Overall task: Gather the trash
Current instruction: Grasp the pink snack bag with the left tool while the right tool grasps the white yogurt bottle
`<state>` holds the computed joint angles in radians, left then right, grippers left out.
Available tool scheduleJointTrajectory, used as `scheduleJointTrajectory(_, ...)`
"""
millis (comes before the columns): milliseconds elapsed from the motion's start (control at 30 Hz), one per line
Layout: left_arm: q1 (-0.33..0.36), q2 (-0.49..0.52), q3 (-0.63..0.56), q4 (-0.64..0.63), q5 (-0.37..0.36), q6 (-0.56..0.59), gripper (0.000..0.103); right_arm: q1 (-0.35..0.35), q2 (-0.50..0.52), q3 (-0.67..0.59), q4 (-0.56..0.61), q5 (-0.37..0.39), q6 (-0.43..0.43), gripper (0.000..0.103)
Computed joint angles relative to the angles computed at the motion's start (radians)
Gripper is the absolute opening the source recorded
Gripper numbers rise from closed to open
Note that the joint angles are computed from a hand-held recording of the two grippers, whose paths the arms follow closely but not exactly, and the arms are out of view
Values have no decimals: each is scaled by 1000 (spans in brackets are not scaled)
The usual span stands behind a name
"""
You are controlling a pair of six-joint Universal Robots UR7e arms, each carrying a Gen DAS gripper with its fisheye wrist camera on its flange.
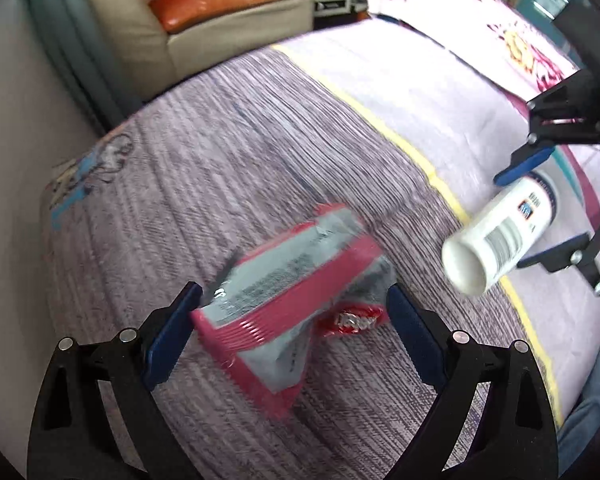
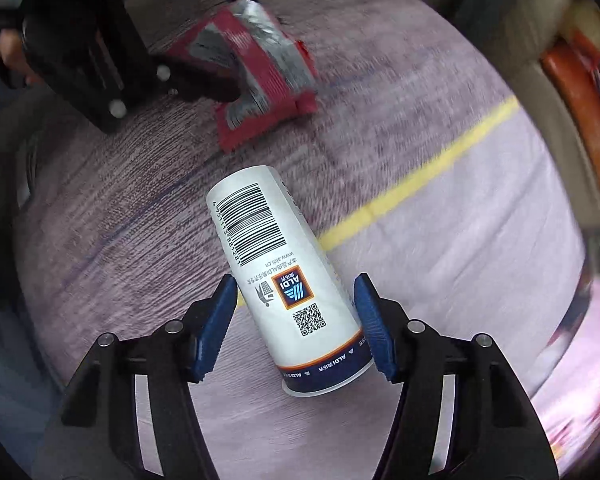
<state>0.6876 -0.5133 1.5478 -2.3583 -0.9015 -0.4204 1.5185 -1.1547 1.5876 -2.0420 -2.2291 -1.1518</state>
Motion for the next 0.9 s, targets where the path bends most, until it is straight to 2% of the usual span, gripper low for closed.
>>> scheduleJointTrajectory(67,-6,4,14,-30,-21,11,78,-13,-20,5,40,20,73,58)
scheduleJointTrajectory(133,-17,2,34,-57,-30,1,71,-19,-42,29,39,23,94,58)
scheduleJointTrajectory(200,-24,-3,48,-48,-53,-34,53,-20,-57,47,45,18,108,58)
scheduleJointTrajectory(233,-24,-7,55,-33,-70,-61,50,-19,-63,55,52,16,116,58)
scheduleJointTrajectory(333,-40,-14,84,-28,-59,-115,48,-14,-81,98,14,9,102,58)
scheduleJointTrajectory(367,-43,-16,85,-30,-66,-131,41,-12,-84,115,-1,3,105,58)
scheduleJointTrajectory(400,-47,-19,90,-33,-74,-153,39,-13,-85,121,-7,-1,105,58)
scheduleJointTrajectory(467,-53,-19,80,-10,-49,-179,39,-8,-94,159,-45,-18,92,58)
scheduleJointTrajectory(533,-59,-47,106,-39,-45,-182,40,-23,-116,186,-75,-18,59,58)
scheduleJointTrajectory(600,-48,-80,133,-94,-78,-224,46,-29,-137,227,-130,-19,43,58)
scheduleJointTrajectory(633,-39,-92,150,-151,-101,-261,56,-33,-150,251,-165,-18,36,57)
scheduleJointTrajectory(667,-32,-95,159,-192,-114,-305,67,-38,-164,269,-187,-15,45,57)
scheduleJointTrajectory(700,-30,-94,161,-212,-118,-332,69,-46,-175,282,-198,-10,51,56)
scheduleJointTrajectory(767,-27,-75,152,-271,-140,-375,69,-66,-195,279,-188,18,86,55)
scheduleJointTrajectory(900,-32,-22,92,-263,-139,-464,73,-98,-197,239,-156,80,166,55)
